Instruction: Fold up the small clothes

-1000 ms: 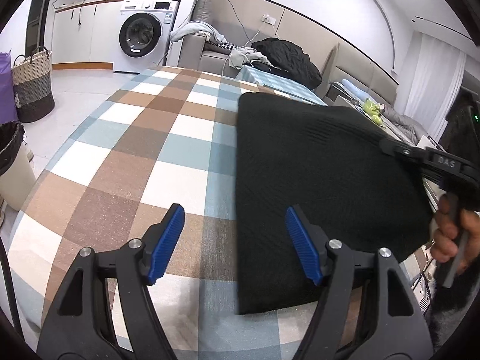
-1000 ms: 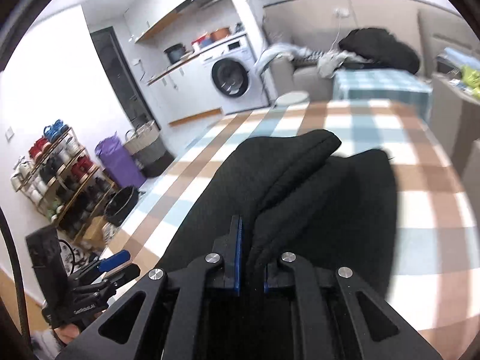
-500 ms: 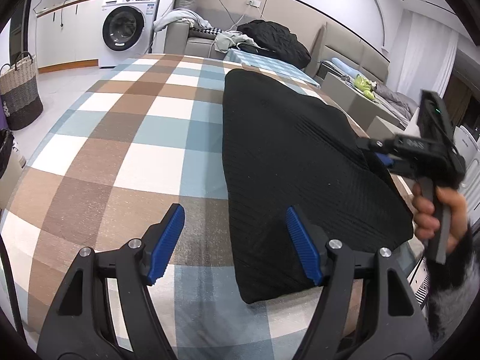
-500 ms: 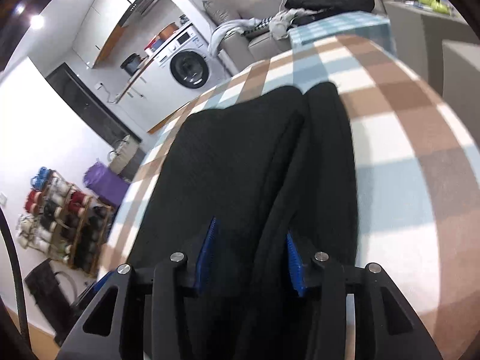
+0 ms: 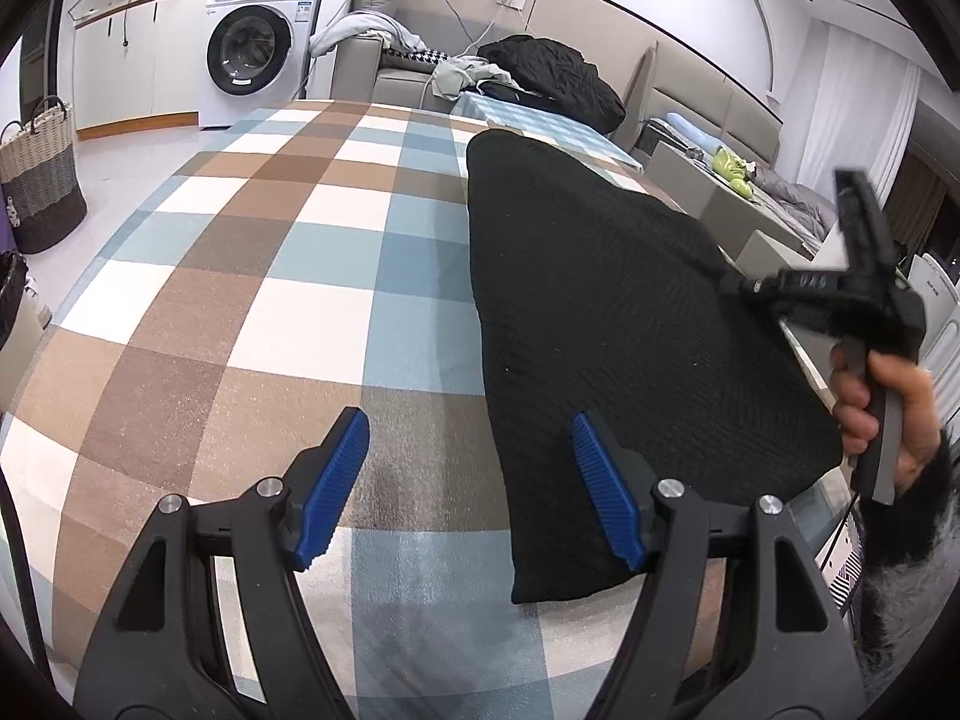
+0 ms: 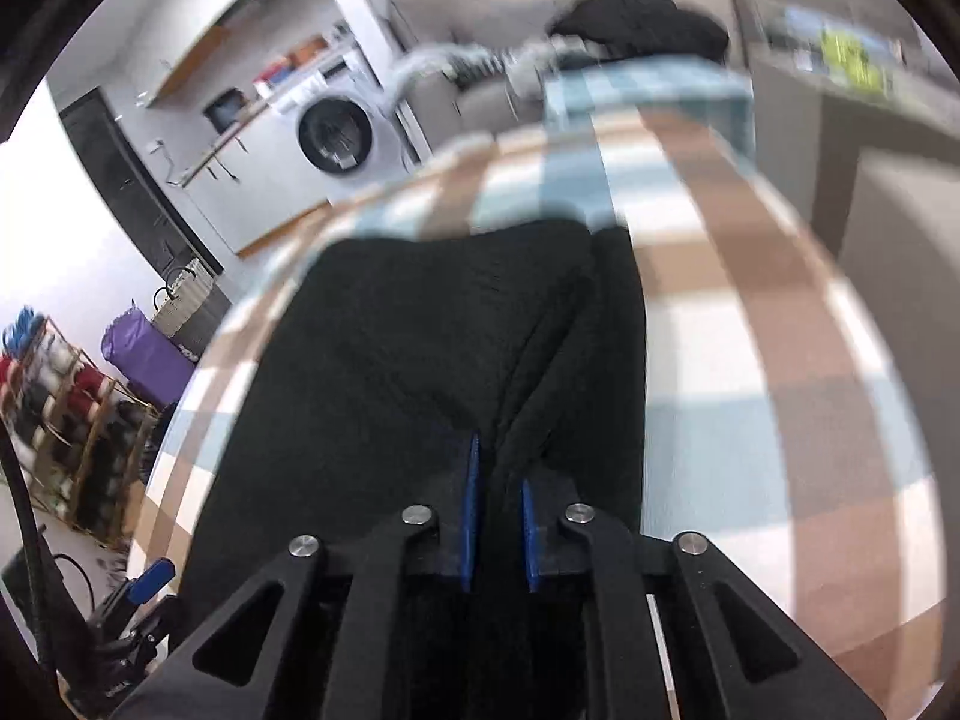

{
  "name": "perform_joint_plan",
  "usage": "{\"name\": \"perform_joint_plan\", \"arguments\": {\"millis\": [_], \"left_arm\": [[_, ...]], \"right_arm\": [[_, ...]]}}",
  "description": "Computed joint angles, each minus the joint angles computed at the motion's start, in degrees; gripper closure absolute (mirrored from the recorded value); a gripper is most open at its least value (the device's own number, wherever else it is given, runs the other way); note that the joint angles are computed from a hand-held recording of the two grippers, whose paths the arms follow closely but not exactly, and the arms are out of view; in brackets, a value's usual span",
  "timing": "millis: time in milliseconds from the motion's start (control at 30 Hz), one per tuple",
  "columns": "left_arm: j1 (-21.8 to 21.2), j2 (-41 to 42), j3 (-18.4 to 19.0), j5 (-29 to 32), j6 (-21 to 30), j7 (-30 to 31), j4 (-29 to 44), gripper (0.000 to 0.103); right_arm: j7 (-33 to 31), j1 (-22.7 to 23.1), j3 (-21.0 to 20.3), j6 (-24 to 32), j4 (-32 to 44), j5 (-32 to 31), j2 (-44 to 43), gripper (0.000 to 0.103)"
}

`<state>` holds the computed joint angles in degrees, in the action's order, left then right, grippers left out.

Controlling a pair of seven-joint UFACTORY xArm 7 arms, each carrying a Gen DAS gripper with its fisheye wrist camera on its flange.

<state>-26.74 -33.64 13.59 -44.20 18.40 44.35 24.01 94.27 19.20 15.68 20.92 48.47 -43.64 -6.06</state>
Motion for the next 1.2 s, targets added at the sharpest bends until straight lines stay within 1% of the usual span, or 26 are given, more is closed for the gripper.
{"name": "perform_joint_plan", "arguments": {"millis": [33, 67, 100, 167, 233, 267, 300, 367, 400, 467, 533, 600, 667, 700, 733, 767, 800, 867, 900, 933, 1000, 1033, 1100, 1167, 1200], "left_arm": [[0.0, 0.0, -0.1, 0.0, 0.0, 0.0, 0.0, 0.035], [0.0, 0.1, -0.1, 0.0, 0.0, 0.0, 0.0, 0.035], [0.0, 0.1, -0.2, 0.0, 0.0, 0.0, 0.0, 0.035], [-0.1, 0.1, -0.3, 0.0, -0.1, 0.2, -0.1, 0.035], [-0.2, 0.3, -0.3, 0.0, 0.1, 0.3, 0.0, 0.035], [-0.2, 0.3, -0.3, 0.0, 0.1, 0.4, 0.0, 0.035], [-0.1, 0.4, -0.4, 0.1, 0.2, 0.3, 0.0, 0.035], [-0.2, 0.4, -0.3, -0.1, 0.4, 0.5, 0.1, 0.035], [-0.2, 0.6, -0.3, 0.0, 0.6, 0.6, 0.2, 0.035], [0.0, 0.6, -0.4, -0.2, 1.0, 0.7, 0.3, 0.035], [0.4, 0.4, -0.7, 0.0, 1.6, 0.7, 0.3, 0.035], [0.7, 0.2, -1.0, 0.3, 2.3, 0.7, 0.3, 0.035], [0.9, -0.3, -1.3, 0.4, 3.1, 0.7, 0.1, 0.035], [1.0, -0.6, -1.4, 0.5, 3.7, 0.7, 0.0, 0.035], [1.1, -1.0, -1.4, 0.6, 4.1, 0.9, -0.2, 0.035], [1.2, -1.6, -1.5, 0.7, 4.5, 1.2, -0.6, 0.035], [1.4, -1.8, -1.6, 0.9, 5.0, 1.2, -0.7, 0.035], [1.4, -2.2, -1.4, 0.8, 6.3, 1.3, -0.8, 0.035], [1.5, -2.2, -1.5, 0.7, 6.8, 1.4, -0.8, 0.035], [1.7, -2.3, -1.7, 0.8, 7.3, 1.2, -0.8, 0.035], [1.7, -2.4, -1.8, 0.4, 8.0, 1.5, -0.7, 0.035], [1.8, -2.4, -2.0, 0.3, 8.2, 1.6, -0.8, 0.035], [1.9, -2.4, -2.1, 0.0, 9.1, 2.1, -0.7, 0.035], [2.0, -2.1, -2.5, -0.2, 9.5, 2.5, -0.6, 0.035], [2.2, -1.9, -2.9, -0.2, 9.4, 2.3, -0.7, 0.037]], "right_arm": [[-0.6, 0.2, -1.1, -3.2, -1.7, 1.7, -0.2, 0.087], [0.7, -0.8, -1.0, -6.8, -3.0, 1.0, -0.4, 0.085], [2.9, -1.7, -0.7, -9.8, -4.8, -0.5, -1.5, 0.080], [6.2, -3.2, 1.4, -11.2, -6.5, -2.6, -3.2, 0.078], [7.4, -3.7, 3.7, -11.2, -8.7, -1.9, -6.0, 0.078], [9.4, -4.7, 5.4, -11.9, -10.0, -2.7, -7.7, 0.078], [11.9, -5.6, 8.0, -11.6, -11.4, -3.3, -9.7, 0.079], [12.0, -5.0, 11.0, -8.2, -12.7, -0.7, -12.2, 0.079], [13.1, -4.5, 12.6, -6.7, -13.5, 0.8, -13.6, 0.081], [12.7, -3.7, 14.2, -5.7, -14.2, 3.0, -14.5, 0.090], [12.6, -4.1, 16.6, -1.9, -13.8, 3.3, -15.5, 0.091], [11.8, -2.7, 17.2, 1.6, -13.5, 4.6, -16.3, 0.091], [12.1, -1.9, 17.6, 3.4, -13.7, 5.3, -17.7, 0.079], [13.2, -2.0, 17.9, 3.1, -14.3, 5.1, -18.8, 0.067], [15.2, -2.5, 18.6, 2.0, -15.2, 4.5, -20.5, 0.058], [16.7, -3.0, 19.4, 1.0, -16.0, 4.2, -22.2, 0.058], [18.2, -4.0, 20.3, -1.2, -17.0, 3.6, -23.8, 0.058], [18.8, -6.4, 21.8, -4.7, -17.6, 3.5, -24.8, 0.057], [19.1, -7.4, 22.4, -6.2, -17.3, 2.8, -24.6, 0.052], [17.4, -8.0, 23.4, -5.2, -16.4, 4.1, -23.8, 0.045], [13.8, -8.0, 24.5, -0.9, -13.8, 5.7, -20.6, 0.043], [12.5, -7.7, 24.2, 0.0, -12.9, 5.9, -18.9, 0.043], [12.5, -7.7, 23.8, -0.8, -12.4, 4.9, -16.6, 0.043], [14.0, -8.0, 23.6, -1.0, -12.4, 2.9, -15.5, 0.044], [14.8, -8.1, 23.4, -1.5, -12.5, 2.0, -15.1, 0.048]]}}
